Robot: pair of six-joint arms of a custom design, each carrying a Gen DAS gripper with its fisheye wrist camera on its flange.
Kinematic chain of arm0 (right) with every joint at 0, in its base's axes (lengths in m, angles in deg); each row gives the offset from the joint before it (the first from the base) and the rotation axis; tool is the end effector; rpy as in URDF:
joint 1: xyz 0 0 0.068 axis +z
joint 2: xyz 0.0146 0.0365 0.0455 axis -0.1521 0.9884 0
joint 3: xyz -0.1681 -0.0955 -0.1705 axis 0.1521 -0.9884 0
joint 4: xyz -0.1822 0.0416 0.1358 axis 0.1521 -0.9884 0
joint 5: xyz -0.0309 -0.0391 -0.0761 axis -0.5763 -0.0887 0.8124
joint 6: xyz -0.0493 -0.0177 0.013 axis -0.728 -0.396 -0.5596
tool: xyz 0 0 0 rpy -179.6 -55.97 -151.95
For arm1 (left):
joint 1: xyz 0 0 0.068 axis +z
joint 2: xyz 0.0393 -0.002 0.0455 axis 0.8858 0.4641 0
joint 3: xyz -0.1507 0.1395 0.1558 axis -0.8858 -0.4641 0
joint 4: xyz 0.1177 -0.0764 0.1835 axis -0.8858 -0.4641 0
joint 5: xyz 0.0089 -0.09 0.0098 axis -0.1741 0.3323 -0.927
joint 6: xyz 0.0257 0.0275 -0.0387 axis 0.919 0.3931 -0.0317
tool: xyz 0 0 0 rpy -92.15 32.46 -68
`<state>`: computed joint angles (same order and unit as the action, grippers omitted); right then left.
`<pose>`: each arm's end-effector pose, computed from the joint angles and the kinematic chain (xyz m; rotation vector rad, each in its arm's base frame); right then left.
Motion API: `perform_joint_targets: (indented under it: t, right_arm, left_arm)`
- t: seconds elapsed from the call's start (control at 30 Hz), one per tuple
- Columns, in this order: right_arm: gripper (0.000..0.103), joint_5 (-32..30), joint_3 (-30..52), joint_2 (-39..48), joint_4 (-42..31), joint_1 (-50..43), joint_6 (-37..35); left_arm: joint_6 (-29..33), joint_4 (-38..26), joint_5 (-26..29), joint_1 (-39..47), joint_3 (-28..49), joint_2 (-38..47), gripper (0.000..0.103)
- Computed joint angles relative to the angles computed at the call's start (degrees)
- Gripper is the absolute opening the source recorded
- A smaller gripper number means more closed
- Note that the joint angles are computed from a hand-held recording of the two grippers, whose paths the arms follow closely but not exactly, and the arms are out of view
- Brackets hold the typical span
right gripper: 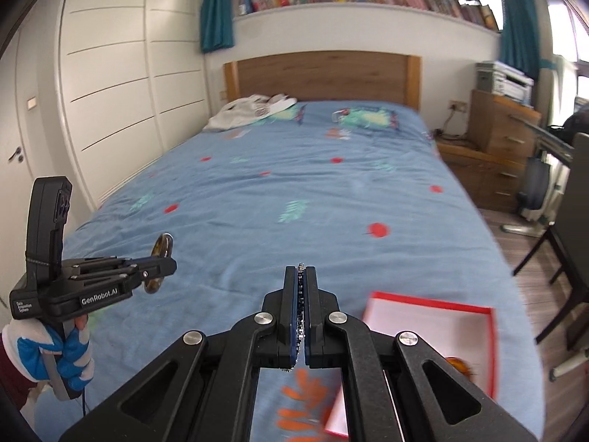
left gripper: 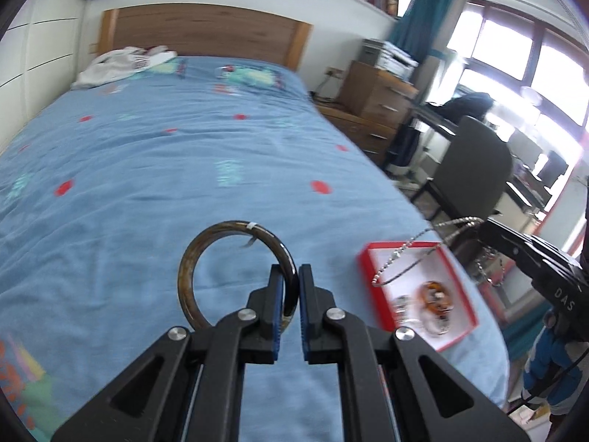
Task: Organize jewelry
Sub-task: 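Carry the brown bangle and silver chain in both tools over the red box, then open the left tool to drop the bangle while the right tool releases the chain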
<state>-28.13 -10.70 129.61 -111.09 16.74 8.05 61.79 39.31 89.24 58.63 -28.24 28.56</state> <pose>0.2791 0.1411 0.3043 -0.6592 2.1143 0.4453 0.2290 -0.0174 0.2712 -0.2386 2.2612 -0.2788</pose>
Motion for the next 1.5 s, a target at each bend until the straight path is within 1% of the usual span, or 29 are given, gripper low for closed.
perform_joint_targets:
  t: [0.07, 0.17, 0.3, 0.43, 0.5, 0.6, 0.73, 0.83, 0.9, 1.1, 1.23, 1.37, 1.43, 1.5]
  right_arm:
    - [0.003, -1.49, 0.32, -0.60, -1.02, -3.89, -1.53]
    - [0.003, -3.56, 1.00, 0.23, -1.54, -9.66, -3.97]
    - [0.003, -5.32, 2.32, 4.75, -0.06, -16.17, -6.23]
    - [0.003, -6.51, 3.67, 10.42, 2.04, -20.95, -7.57]
    - [0.003, -6.13, 4.31, 13.97, 3.70, -22.14, -8.03]
    - [0.003, -6.48, 5.15, 18.75, 5.49, -23.80, -8.52]
    - [0.003, -6.72, 4.14, 22.90, 7.83, -24.80, -8.97]
    - [0.003, -6.90, 2.89, 24.81, 9.22, -24.90, -9.25]
    - [0.003, -7.12, 2.05, 25.88, 9.99, -25.08, -9.26]
    - [0.003, -7.09, 0.44, 27.33, 10.43, -26.03, -9.53]
    - [0.007, -6.81, -0.93, 27.23, 11.07, -26.87, -9.53]
    - [0.008, -6.33, -1.56, 27.13, 11.47, -27.09, -8.94]
    - [0.017, -6.42, -2.09, 26.69, 11.56, -27.29, -8.67]
    - [0.023, -6.65, -2.61, 26.09, 11.75, -27.51, -8.46]
  left_arm:
    - [-2.60, 1.89, -2.03, -5.66, 2.83, 4.25, 0.007]
    - [-5.64, 4.81, -3.46, -12.43, 7.80, 12.02, 0.007]
    - [-7.04, 7.71, -4.35, -19.21, 16.82, 24.88, 0.007]
    - [-7.25, 8.63, -4.20, -22.90, 26.17, 37.18, 0.007]
    - [-7.42, 8.70, -3.97, -23.68, 29.86, 42.36, 0.007]
    - [-7.51, 8.24, -3.87, -24.29, 34.21, 48.81, 0.007]
    - [-6.86, 7.78, -4.18, -24.96, 37.48, 54.28, 0.007]
    - [-7.17, 8.03, -3.78, -24.79, 37.90, 56.25, 0.007]
    - [-7.22, 9.28, -3.22, -24.67, 37.06, 56.95, 0.007]
    - [-6.47, 10.07, -4.31, -25.60, 35.87, 57.56, 0.009]
    - [-6.50, 10.38, -4.82, -25.85, 34.98, 57.09, 0.011]
    - [-6.18, 9.76, -6.31, -26.55, 35.05, 56.81, 0.013]
    - [-6.26, 9.93, -6.67, -26.75, 34.58, 56.20, 0.017]
    - [-6.26, 10.04, -6.89, -27.04, 34.13, 55.45, 0.020]
